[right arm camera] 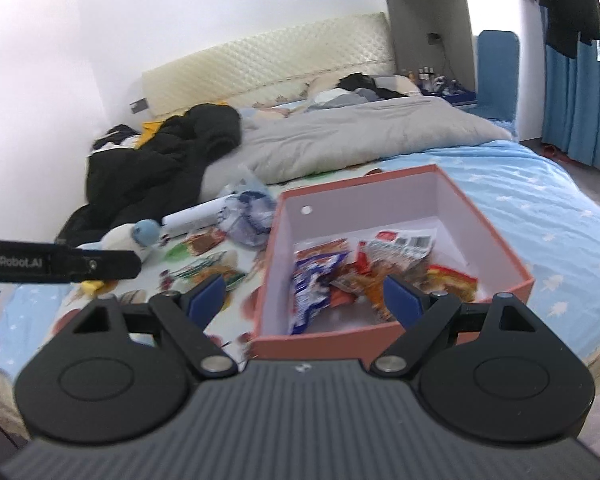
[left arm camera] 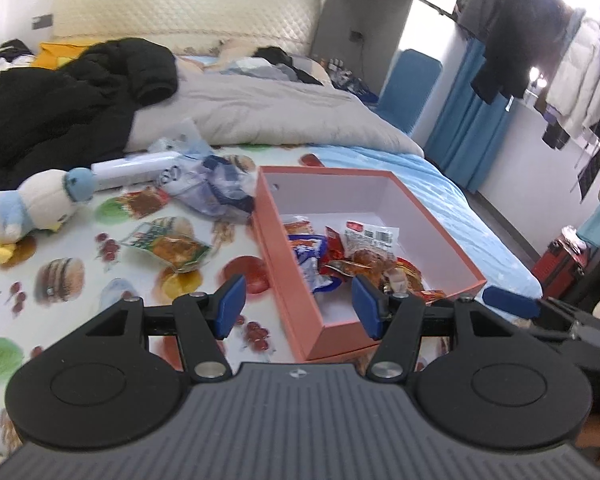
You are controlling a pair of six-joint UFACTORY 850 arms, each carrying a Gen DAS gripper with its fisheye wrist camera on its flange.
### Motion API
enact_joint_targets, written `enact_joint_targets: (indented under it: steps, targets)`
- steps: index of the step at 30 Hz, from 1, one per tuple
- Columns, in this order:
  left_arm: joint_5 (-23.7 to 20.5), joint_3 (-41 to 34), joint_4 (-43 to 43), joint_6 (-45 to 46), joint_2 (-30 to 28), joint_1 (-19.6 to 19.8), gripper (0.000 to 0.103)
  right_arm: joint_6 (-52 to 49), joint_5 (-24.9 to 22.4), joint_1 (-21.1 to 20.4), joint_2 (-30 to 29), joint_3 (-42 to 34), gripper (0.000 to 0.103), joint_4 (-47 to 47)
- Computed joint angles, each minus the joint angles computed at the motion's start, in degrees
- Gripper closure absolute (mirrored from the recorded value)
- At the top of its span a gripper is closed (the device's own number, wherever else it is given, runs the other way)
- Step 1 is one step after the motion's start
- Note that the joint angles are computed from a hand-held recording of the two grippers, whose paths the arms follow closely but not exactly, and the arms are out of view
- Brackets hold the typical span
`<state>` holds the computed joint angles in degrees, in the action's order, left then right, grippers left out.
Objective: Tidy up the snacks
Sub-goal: 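Open both tools to drop the blue bag and meat-strip packet into the box, then grasp the brown meat-strip packet beside the spray can with the left tool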
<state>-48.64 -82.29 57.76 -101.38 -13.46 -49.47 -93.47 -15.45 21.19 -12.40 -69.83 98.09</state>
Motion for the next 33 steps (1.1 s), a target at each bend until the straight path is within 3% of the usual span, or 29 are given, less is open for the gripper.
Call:
enact_joint_targets:
  steps: [6,12,17,23,33]
  targets:
    - [-6.01,5.96,2.43,-7.20,4.27,-3.32,0.039,-8.49,-3.37,2.23,3.04,4.69,0.016,5.58]
    - [-6.69,12.62,1.33,-13.69,8.47,-3.74,0.039,-4.62,-5.71,4.65,2.56,4.89,0.016,-0.94]
    - [-5.23,17.45,0.64,-17.53,11.51,-1.67,0.039,-4.64,-4.85,7.02,1.10,3.49,0.016,-2.86]
    - [0.69,20.49,0.01,-14.12,12.42,5.20,0.039,0.98,-2.67,9.50,-3.06,-1.30,0.016,-10.65]
    - [15.38,15.81,-4.68,8.33,4.44,21.83,0.039,15.02,-0.97,12.81,-16.37,-16.00,0.018,-26.66]
